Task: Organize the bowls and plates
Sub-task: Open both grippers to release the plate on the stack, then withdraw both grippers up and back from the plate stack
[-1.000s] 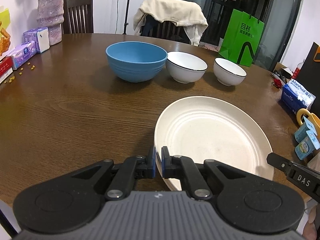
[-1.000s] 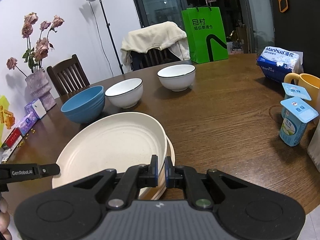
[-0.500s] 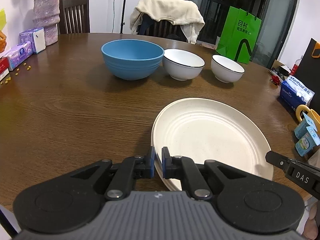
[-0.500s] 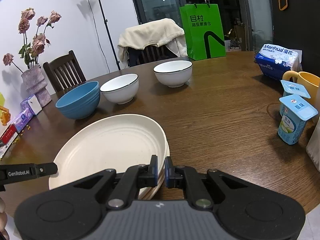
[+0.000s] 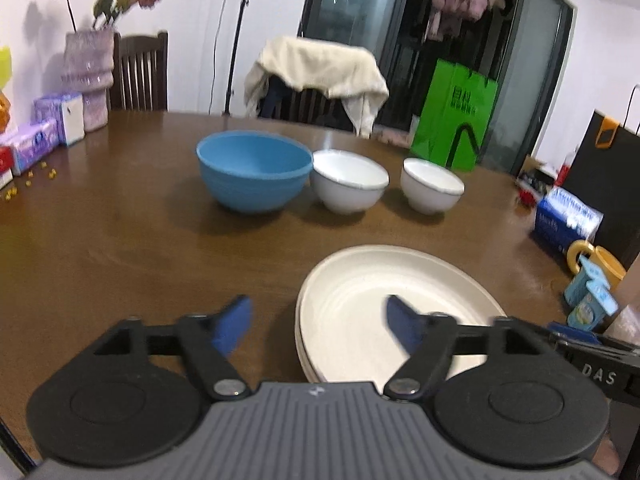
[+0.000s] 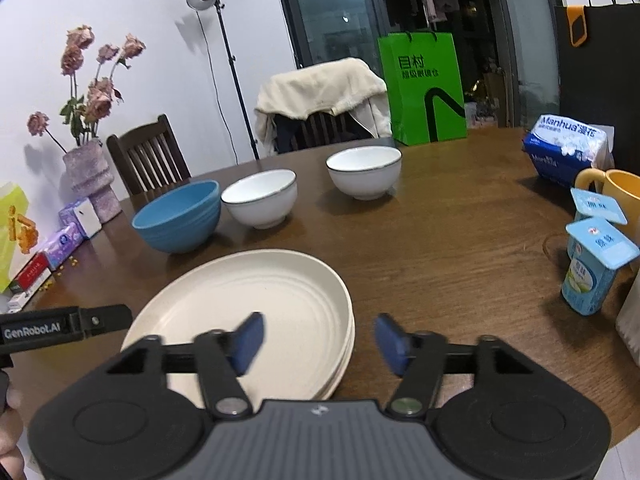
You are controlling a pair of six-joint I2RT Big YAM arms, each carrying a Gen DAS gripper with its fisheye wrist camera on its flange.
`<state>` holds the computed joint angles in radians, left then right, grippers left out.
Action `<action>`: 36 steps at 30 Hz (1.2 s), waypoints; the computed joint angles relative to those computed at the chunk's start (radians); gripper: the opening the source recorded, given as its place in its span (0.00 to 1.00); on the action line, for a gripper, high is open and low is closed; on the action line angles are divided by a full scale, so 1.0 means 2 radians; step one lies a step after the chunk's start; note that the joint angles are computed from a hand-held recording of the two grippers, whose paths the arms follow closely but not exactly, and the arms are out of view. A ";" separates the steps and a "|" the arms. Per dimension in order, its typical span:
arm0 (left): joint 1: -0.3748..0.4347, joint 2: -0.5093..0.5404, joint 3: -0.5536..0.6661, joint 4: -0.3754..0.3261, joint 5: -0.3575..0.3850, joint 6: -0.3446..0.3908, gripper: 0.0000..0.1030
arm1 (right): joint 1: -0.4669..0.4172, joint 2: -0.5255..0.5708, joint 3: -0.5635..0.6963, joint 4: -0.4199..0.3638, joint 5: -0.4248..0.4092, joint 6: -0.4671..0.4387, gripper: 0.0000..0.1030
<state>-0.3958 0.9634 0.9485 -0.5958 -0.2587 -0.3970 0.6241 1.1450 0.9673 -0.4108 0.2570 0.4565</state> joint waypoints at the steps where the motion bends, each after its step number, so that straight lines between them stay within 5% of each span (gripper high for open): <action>1: 0.001 -0.004 -0.004 0.011 -0.005 0.004 0.92 | -0.001 -0.001 0.000 0.003 -0.001 0.000 0.82; 6: 0.009 -0.018 -0.020 0.066 -0.023 0.030 1.00 | -0.010 0.003 0.003 0.014 -0.003 0.004 1.00; 20: 0.086 0.019 -0.010 0.099 0.015 0.027 1.00 | -0.034 0.059 0.045 0.037 -0.011 -0.020 1.00; 30: 0.123 0.067 -0.008 0.159 0.038 0.023 1.00 | -0.063 0.117 0.073 0.132 -0.051 -0.054 1.00; 36: 0.146 0.088 -0.004 0.171 0.085 0.007 1.00 | -0.077 0.138 0.073 0.171 -0.079 -0.043 1.00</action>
